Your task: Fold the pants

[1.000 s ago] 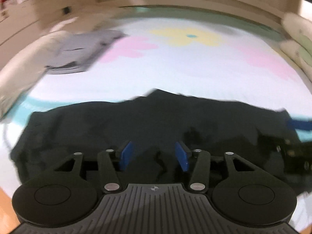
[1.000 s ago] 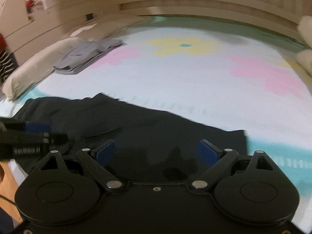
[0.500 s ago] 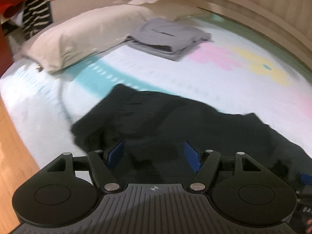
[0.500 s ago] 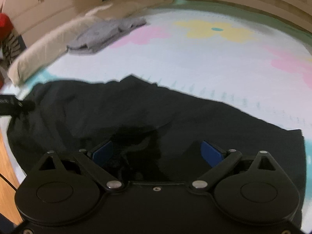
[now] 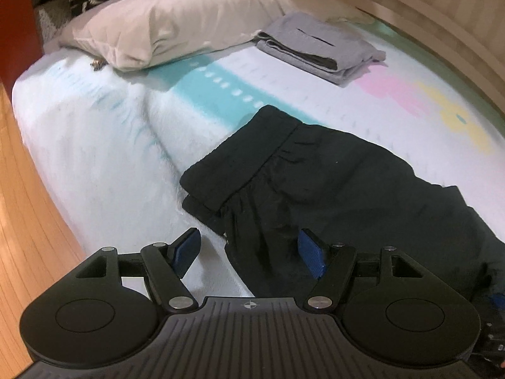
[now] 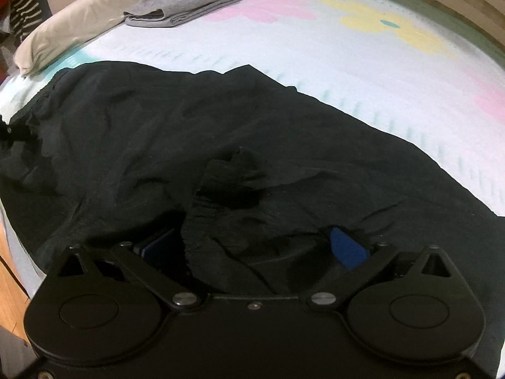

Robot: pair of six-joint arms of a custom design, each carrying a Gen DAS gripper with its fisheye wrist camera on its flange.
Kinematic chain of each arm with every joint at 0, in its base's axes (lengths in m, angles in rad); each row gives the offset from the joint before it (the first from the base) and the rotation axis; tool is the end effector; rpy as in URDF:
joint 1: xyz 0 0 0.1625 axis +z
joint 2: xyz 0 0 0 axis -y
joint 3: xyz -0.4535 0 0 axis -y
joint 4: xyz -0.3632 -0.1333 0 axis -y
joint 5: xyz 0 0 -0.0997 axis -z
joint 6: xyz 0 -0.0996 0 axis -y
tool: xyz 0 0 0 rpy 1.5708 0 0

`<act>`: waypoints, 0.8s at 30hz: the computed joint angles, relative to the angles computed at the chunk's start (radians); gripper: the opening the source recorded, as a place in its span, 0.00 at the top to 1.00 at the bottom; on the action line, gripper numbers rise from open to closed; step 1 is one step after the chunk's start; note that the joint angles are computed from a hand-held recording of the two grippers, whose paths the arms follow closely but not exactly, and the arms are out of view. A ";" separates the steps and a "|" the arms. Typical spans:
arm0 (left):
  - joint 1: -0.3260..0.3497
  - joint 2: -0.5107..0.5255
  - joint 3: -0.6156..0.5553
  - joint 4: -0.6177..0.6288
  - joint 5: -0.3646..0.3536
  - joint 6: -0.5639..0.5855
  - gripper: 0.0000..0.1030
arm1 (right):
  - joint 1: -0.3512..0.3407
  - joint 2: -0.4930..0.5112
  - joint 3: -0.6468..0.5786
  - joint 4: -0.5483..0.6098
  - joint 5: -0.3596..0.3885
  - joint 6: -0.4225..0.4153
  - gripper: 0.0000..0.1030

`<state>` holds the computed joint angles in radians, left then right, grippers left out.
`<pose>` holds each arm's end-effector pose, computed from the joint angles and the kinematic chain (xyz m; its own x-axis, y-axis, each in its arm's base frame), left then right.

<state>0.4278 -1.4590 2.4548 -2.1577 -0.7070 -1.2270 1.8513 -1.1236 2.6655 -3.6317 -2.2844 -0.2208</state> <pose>-0.1989 -0.3204 0.2094 -0.7841 -0.1169 -0.6095 0.2867 0.8028 -0.5228 0.1569 -0.2988 0.1924 -0.7439 -0.0825 0.6632 -0.4133 0.8366 -0.3595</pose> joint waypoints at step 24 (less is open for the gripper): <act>-0.015 0.092 -0.041 0.028 0.055 -0.059 0.62 | 0.004 -0.035 0.020 -0.019 0.031 -0.029 0.03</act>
